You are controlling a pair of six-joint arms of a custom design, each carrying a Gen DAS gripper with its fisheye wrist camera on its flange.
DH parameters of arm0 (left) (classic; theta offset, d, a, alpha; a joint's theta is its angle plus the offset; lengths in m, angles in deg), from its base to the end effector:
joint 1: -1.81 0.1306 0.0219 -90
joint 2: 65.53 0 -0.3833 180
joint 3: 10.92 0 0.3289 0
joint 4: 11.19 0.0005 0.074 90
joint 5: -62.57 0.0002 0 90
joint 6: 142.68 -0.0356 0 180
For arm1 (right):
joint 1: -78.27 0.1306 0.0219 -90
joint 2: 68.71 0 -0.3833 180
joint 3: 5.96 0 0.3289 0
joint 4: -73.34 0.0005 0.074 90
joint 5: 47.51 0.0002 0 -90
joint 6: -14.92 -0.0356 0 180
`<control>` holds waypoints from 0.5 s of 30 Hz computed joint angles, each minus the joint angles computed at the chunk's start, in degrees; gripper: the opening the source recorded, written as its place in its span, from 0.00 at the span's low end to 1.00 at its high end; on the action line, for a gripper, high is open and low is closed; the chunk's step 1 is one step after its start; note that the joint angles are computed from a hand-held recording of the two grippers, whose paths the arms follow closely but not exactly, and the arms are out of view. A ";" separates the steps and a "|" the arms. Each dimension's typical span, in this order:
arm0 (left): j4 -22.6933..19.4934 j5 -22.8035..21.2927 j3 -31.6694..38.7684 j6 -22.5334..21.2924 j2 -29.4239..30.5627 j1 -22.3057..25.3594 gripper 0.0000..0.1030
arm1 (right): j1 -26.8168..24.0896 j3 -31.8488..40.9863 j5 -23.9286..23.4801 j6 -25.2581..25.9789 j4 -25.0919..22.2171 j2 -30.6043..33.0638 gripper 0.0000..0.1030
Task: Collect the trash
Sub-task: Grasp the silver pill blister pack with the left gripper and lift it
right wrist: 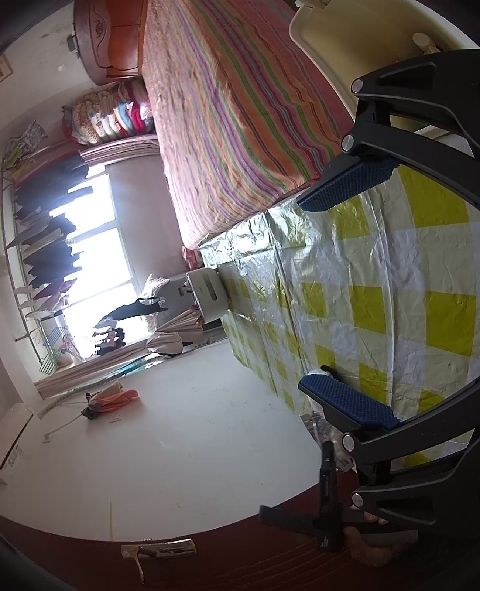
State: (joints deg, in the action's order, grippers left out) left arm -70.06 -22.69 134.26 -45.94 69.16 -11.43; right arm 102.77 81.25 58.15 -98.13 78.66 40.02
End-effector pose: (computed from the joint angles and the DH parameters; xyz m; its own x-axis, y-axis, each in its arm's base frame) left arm 0.6684 -0.1608 0.3810 -0.7557 0.0577 -0.6523 0.1943 0.9710 -0.1393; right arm 0.5091 0.2209 0.3426 -0.2976 0.2787 -0.9131 -0.0510 0.9504 0.3067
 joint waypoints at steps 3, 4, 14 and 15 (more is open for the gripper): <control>3.02 1.30 -2.51 1.05 -1.72 -0.01 0.34 | 0.64 0.25 0.41 1.45 -0.24 -0.04 0.86; 4.14 1.79 -3.54 1.37 -2.40 -0.08 0.34 | 0.78 0.67 -0.07 1.70 -0.81 0.16 0.86; 13.21 3.86 -11.93 4.27 -8.77 1.38 0.34 | 4.34 26.64 -19.36 6.16 -27.57 13.87 0.91; 13.98 4.13 -12.68 4.67 -9.30 1.69 0.34 | 4.91 32.65 -20.91 7.04 -32.42 17.17 0.92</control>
State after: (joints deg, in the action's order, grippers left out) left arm -56.08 -18.56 121.59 -41.26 59.86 -9.74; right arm 107.68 113.91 37.24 -91.10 46.24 57.18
